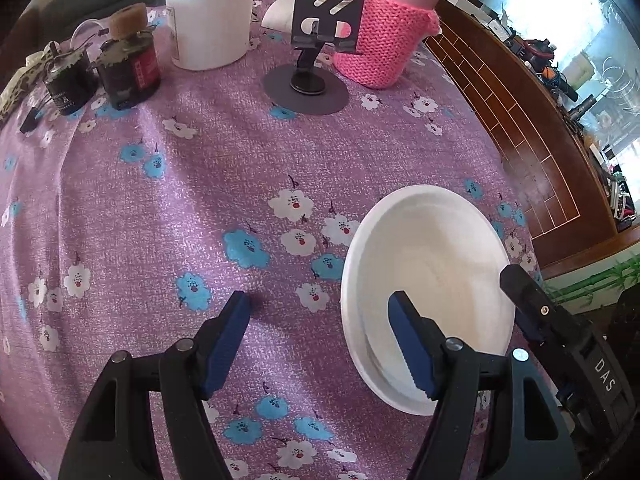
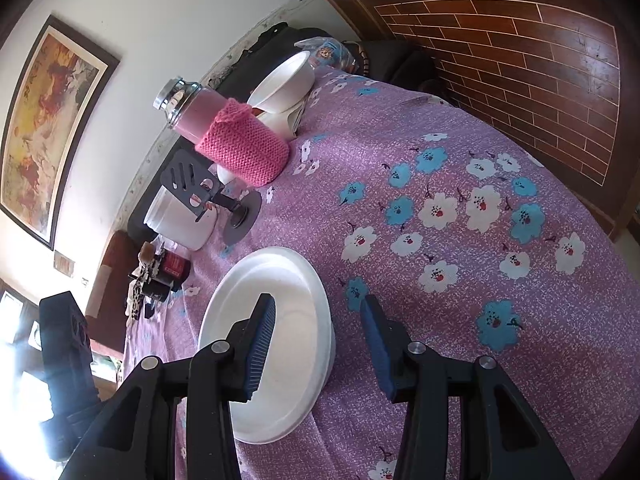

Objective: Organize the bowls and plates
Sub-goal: 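Bring both grippers to the rim of the small white bowl, then close both grippers on the rim of the small white bowl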

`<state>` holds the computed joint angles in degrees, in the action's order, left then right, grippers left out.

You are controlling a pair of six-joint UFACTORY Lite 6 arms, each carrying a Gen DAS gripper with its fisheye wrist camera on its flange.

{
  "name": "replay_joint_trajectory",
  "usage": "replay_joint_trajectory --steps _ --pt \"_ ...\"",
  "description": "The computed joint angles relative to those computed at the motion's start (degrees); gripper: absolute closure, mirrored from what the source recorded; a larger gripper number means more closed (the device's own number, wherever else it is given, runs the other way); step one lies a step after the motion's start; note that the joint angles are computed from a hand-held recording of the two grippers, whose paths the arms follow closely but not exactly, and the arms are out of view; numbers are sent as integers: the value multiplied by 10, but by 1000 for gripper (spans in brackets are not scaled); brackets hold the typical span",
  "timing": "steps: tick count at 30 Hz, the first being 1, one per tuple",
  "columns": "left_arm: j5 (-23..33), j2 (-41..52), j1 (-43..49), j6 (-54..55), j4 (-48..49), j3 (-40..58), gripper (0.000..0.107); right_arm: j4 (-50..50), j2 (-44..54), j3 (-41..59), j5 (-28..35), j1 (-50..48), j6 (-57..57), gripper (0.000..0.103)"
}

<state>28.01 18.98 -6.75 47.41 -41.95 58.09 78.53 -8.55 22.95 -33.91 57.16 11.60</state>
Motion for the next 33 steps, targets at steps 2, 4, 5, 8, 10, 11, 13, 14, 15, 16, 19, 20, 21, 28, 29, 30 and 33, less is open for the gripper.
replay_joint_trajectory --steps 2,4,5,8,10,11,13,14,15,16,19,20,21,28,29,30,33 --pt "3 14 0 -5 3 8 37 -14 4 -1 4 -3 16 55" --pt "6 24 1 0 -5 14 37 -22 6 -3 5 -5 31 55" --pt "8 26 3 8 -13 14 37 -26 7 -3 5 -5 35 55" --pt "10 21 8 24 -31 11 37 -15 6 -4 -3 1 29 55" --pt "7 8 14 48 -56 2 37 -15 4 -6 -7 3 31 55" --pt "15 -4 24 59 -61 -5 37 -16 3 -7 -7 4 33 55" --pt "34 -9 32 65 -64 -1 37 -17 0 -9 -7 3 34 55" --pt "51 -13 39 74 -72 0 37 -16 -2 -11 -6 4 33 55" --pt "65 -15 43 84 -81 1 37 -15 -4 -12 -5 4 33 55" --pt "74 -18 45 90 -85 1 37 -15 -4 -12 -4 4 32 55" --pt "76 -15 39 92 -84 -3 37 -22 3 -6 3 0 34 55" --pt "72 -10 34 94 -87 -3 37 -24 6 -4 5 -1 34 55" --pt "72 -7 33 96 -89 -3 37 -24 9 -1 6 -1 33 55" --pt "86 10 36 145 -149 -1 43 -32 16 3 5 -2 42 56" --pt "84 12 36 146 -151 -1 45 -35 17 2 6 -2 46 56" --pt "81 13 35 147 -152 -1 46 -34 18 2 5 -2 45 56" --pt "76 15 34 149 -149 -1 62 -29 24 9 6 0 34 63"
